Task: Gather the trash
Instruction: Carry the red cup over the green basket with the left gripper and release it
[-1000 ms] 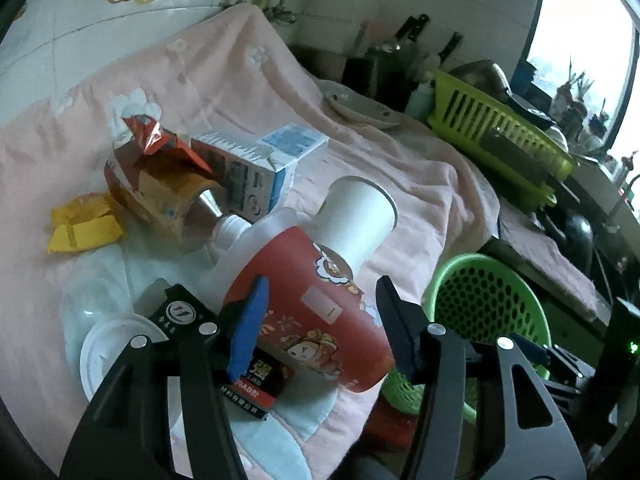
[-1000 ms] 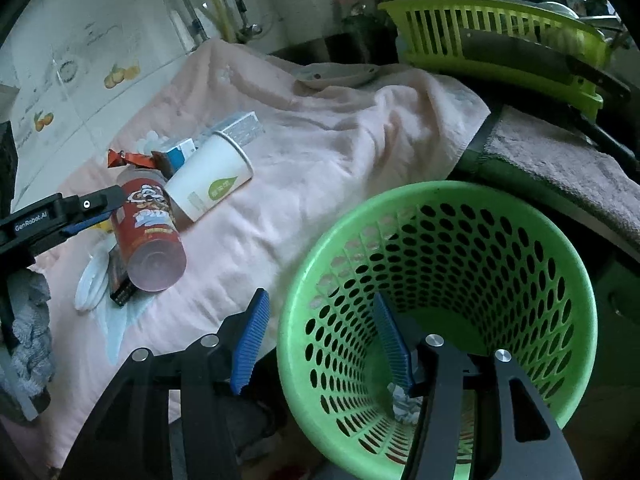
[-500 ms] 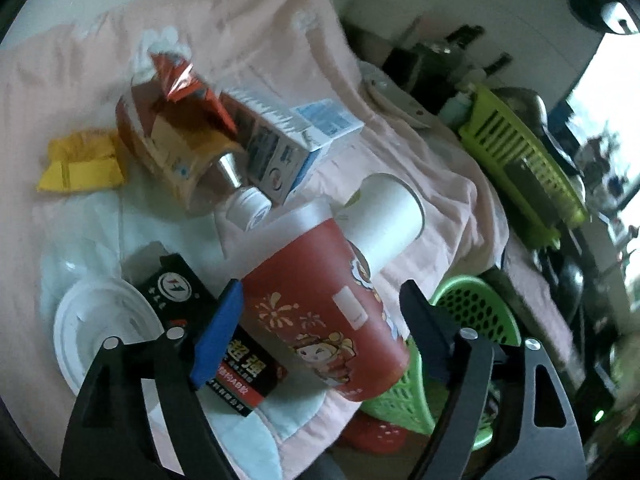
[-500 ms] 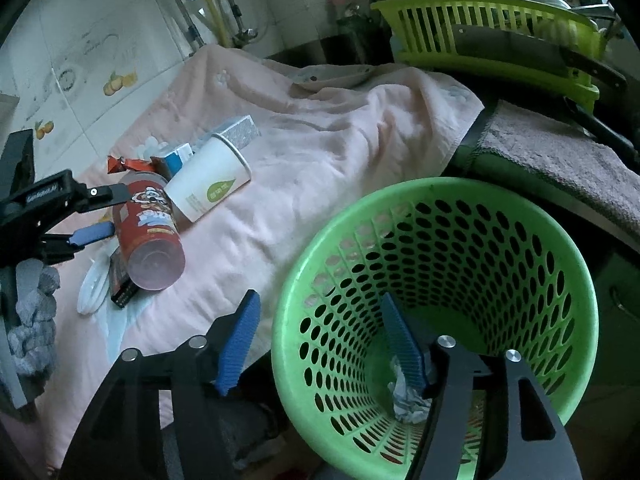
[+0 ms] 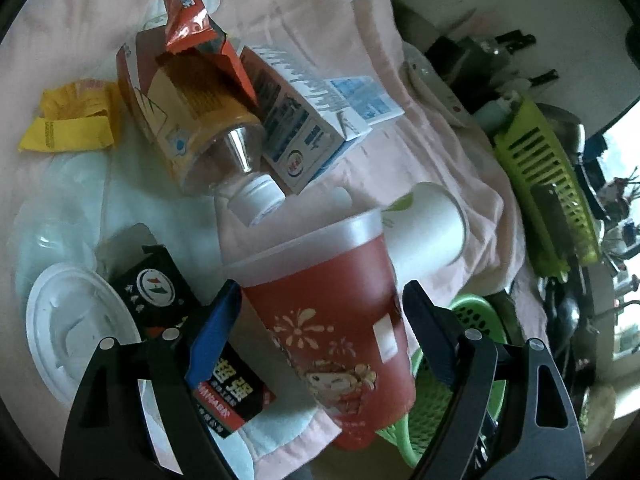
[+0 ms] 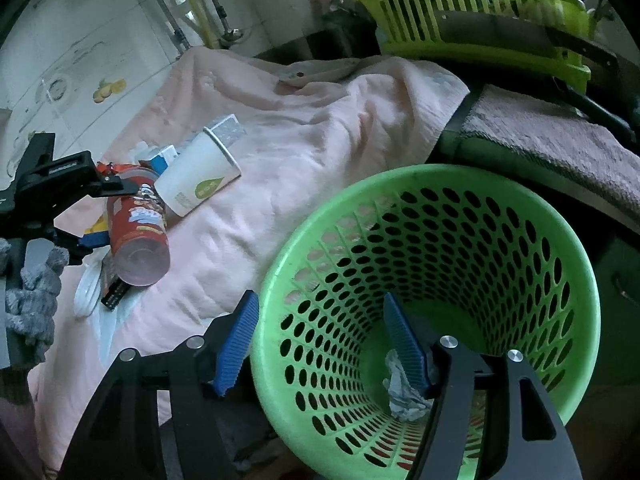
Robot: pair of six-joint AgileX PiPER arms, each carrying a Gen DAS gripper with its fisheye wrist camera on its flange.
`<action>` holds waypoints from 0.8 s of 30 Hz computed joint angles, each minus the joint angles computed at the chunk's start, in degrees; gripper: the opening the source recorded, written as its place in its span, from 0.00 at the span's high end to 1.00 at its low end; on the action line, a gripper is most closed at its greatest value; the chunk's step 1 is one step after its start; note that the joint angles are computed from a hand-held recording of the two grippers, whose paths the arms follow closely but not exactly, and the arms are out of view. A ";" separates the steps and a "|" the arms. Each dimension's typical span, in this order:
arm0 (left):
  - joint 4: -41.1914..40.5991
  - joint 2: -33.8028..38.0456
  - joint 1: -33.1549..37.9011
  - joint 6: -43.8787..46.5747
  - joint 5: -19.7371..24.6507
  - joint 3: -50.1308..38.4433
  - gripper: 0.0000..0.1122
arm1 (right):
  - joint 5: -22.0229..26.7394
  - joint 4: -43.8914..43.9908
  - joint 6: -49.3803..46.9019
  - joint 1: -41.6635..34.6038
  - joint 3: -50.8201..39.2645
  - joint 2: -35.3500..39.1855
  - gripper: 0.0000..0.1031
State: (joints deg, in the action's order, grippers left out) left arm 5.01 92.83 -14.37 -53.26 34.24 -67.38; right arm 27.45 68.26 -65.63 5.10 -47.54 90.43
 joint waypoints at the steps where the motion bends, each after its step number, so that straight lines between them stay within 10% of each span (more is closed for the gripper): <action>1: 1.44 0.41 -0.40 -1.06 0.18 -0.40 0.28 | -0.03 -0.06 0.10 -0.09 -0.04 0.22 0.39; 24: 0.63 -10.23 -4.00 7.79 -3.96 4.64 0.43 | 1.23 1.06 -0.85 -3.36 1.13 -2.22 0.39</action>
